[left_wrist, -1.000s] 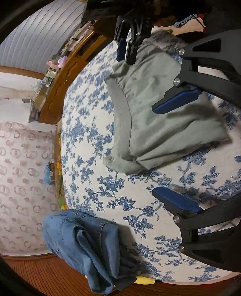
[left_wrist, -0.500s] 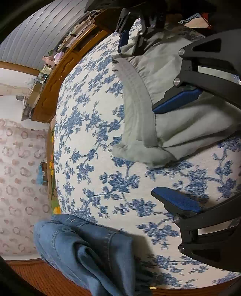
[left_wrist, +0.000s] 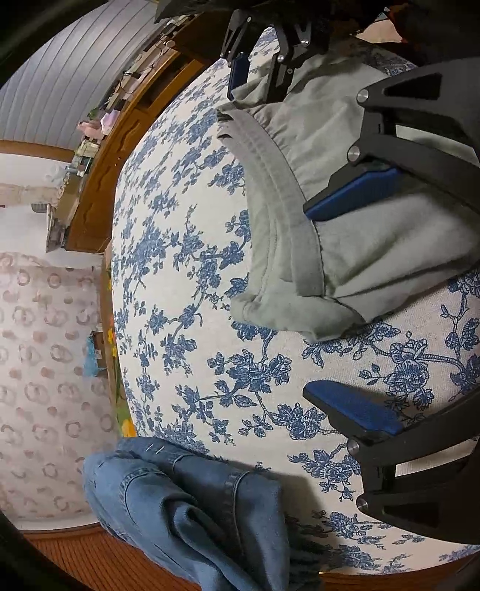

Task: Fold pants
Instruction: 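Grasp the folded garment's edge with the right gripper while the left gripper grasps too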

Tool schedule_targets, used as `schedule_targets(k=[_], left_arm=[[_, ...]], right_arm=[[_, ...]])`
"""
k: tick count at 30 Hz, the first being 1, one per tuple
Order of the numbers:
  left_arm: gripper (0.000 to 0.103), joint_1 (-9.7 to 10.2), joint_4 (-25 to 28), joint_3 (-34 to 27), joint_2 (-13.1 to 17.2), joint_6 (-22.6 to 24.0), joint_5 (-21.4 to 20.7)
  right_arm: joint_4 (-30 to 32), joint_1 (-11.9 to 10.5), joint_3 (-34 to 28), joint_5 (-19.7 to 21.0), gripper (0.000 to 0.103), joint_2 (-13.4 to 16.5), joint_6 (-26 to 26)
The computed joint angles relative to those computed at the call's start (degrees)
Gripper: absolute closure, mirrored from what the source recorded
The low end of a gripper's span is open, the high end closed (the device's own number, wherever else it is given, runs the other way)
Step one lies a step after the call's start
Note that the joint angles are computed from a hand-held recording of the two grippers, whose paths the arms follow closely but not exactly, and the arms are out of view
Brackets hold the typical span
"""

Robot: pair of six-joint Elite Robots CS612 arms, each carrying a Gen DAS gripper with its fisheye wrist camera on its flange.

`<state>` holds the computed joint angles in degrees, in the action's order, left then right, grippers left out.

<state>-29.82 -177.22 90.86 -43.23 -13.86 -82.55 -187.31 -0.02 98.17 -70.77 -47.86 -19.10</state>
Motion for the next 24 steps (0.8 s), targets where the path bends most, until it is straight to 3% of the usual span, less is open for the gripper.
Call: schedule_targets(k=[7, 16, 22, 24], left_arm=[[0.014, 0.14, 0.2, 0.0, -0.1, -0.7, -0.6], [0.032, 0.69, -1.2, -0.2, 0.0, -2.3, -4.3], [0.053, 0.78, -2.5, -0.4, 0.2, -2.4, -6.1], [0.064, 0.61, -3.1, -0.3, 0.1, -2.1, -5.9]], right_arm=[[2.1, -0.4, 0.5, 1.3, 0.038, -0.9, 0.1], [2.9, -0.3, 0.3, 3.1, 0.060, -1.0, 0.3], [3.7, -0.2, -0.1, 4.5, 0.079, -0.8, 0.2], [3.9, -0.2, -0.2, 4.9, 0.086, -0.8, 0.0]])
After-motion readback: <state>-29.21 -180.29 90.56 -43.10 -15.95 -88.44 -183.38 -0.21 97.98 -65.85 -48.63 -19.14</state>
